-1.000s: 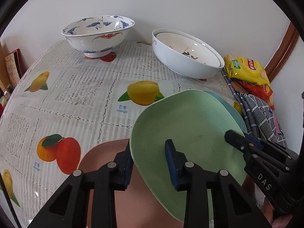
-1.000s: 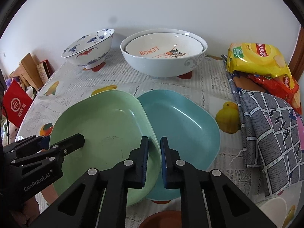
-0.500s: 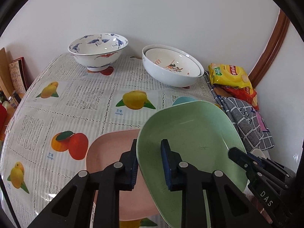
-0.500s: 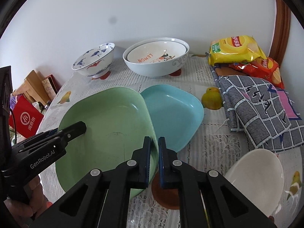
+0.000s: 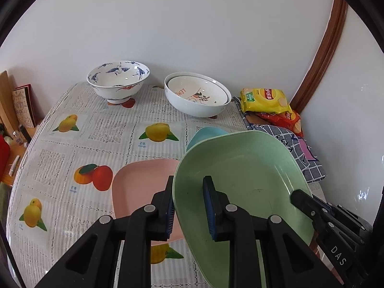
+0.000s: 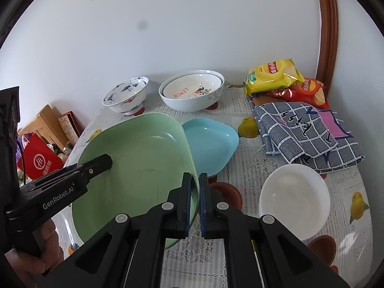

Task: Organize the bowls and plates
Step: 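Lift the green plate with both grippers and carry it over the pink plate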

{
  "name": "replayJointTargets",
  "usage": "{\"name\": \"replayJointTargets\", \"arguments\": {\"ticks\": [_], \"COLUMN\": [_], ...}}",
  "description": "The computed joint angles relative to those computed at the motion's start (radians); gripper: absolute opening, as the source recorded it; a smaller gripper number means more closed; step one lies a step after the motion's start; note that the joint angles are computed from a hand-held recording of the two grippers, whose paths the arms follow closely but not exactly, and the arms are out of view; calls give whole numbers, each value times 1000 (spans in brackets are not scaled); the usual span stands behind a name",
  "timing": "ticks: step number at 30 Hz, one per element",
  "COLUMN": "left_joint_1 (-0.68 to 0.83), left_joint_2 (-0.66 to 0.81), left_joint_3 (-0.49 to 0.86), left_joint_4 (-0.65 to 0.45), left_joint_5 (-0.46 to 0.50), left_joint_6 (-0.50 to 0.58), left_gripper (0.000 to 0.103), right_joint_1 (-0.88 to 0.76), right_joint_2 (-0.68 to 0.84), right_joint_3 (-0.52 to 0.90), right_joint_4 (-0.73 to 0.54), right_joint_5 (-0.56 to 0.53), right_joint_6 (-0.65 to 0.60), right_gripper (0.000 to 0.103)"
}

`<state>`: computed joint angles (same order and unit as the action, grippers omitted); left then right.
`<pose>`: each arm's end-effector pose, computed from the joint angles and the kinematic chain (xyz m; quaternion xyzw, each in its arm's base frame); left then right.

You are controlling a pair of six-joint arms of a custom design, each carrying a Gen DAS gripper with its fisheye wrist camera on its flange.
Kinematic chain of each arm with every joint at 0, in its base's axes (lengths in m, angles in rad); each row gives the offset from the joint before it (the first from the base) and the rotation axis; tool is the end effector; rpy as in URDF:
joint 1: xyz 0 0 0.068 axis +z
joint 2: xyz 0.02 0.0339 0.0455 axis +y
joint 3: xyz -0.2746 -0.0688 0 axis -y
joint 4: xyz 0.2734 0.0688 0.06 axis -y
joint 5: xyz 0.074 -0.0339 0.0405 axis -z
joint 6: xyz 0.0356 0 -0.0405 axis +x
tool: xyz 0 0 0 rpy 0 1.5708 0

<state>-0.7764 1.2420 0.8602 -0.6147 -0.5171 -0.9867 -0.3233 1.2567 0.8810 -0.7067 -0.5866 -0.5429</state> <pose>0.2010 -0.1727 0.2391 -0.1693 0.9145 -0.0554 0.3634 0.2529 -0.0640 0.2386 -0.1713 0.9156 0.1575 0.3278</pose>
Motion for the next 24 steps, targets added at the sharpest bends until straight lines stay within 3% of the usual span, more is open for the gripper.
{"name": "replayJointTargets", "arguments": {"ticks": [16,24], "left_joint_1": [-5,74], "left_joint_2": [-129,-180], "left_joint_3": [-105,-183], "left_joint_4": [-20,54], "left_joint_5": [-4,60], "left_joint_6": [-22,22], "left_gripper": [21,21], "right_joint_1": [26,119], "right_joint_2": [-123,-131], "right_joint_3": [-76,-105], "right_joint_4": [-41,4], "right_joint_5": [18,85], "right_joint_6": [35,97], "right_gripper": [6,6]}}
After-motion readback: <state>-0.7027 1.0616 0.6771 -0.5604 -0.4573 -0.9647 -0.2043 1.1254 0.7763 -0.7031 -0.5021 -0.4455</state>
